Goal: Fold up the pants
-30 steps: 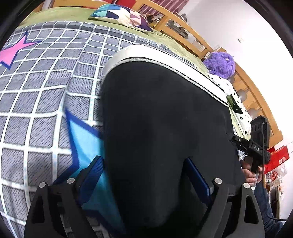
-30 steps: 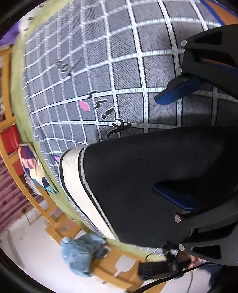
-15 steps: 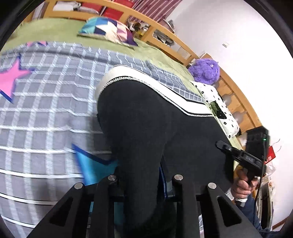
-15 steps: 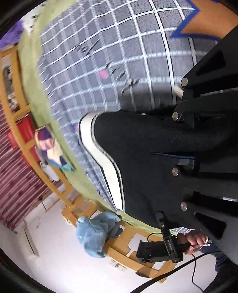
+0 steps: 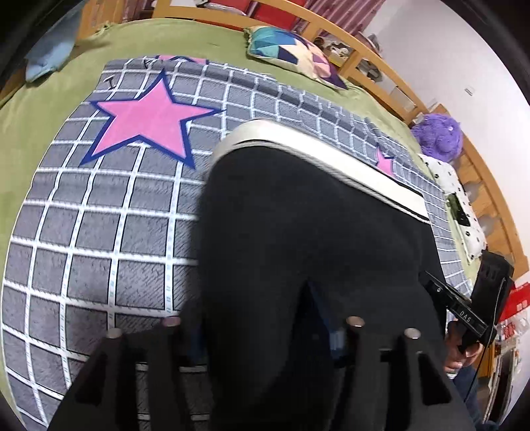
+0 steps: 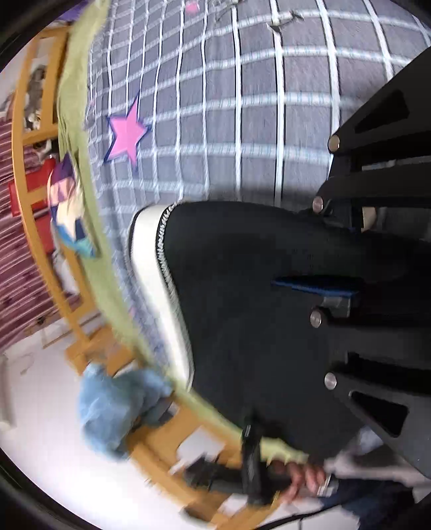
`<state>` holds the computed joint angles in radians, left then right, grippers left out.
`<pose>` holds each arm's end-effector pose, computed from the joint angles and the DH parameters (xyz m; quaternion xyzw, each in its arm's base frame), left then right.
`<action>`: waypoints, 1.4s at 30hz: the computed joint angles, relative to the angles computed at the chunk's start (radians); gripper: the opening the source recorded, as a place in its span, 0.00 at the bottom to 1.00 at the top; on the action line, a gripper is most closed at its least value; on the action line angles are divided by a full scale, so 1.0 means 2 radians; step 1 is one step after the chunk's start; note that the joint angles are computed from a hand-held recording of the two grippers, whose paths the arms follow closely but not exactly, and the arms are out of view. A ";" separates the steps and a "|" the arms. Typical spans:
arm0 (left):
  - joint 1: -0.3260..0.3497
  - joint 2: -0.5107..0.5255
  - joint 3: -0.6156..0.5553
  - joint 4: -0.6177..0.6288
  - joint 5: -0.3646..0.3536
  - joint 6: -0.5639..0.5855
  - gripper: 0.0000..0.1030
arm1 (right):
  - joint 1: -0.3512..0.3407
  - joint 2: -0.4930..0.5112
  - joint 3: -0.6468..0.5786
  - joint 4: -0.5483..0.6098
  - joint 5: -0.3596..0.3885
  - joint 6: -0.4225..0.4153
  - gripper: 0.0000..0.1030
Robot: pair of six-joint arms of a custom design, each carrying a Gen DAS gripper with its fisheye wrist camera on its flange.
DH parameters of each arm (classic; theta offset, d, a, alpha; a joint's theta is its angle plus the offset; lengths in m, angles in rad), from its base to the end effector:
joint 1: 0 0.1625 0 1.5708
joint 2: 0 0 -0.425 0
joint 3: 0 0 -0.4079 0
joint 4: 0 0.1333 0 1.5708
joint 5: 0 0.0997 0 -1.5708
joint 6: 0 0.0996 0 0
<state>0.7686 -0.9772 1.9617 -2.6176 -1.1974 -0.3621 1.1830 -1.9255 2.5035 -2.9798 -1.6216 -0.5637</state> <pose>-0.2909 -0.5173 0.0887 0.2087 0.9597 -0.1276 0.1381 -0.0079 -0.3584 0.3448 0.0701 -0.9120 0.3481 0.2055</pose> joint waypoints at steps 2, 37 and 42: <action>-0.008 -0.007 0.013 -0.002 0.014 -0.001 0.59 | 0.003 -0.007 -0.005 0.018 -0.017 0.015 0.27; -0.149 -0.257 0.267 0.009 0.131 -0.078 0.31 | 0.093 -0.176 0.112 0.004 -0.156 0.041 0.23; -0.126 -0.213 0.219 -0.080 0.092 -0.032 0.33 | 0.136 -0.128 0.106 -0.061 -0.158 0.028 0.32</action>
<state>0.5166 -1.4038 2.3987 -2.7770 -1.0143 -0.4254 1.4553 -2.1822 2.7150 -3.1019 -1.9370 -0.5084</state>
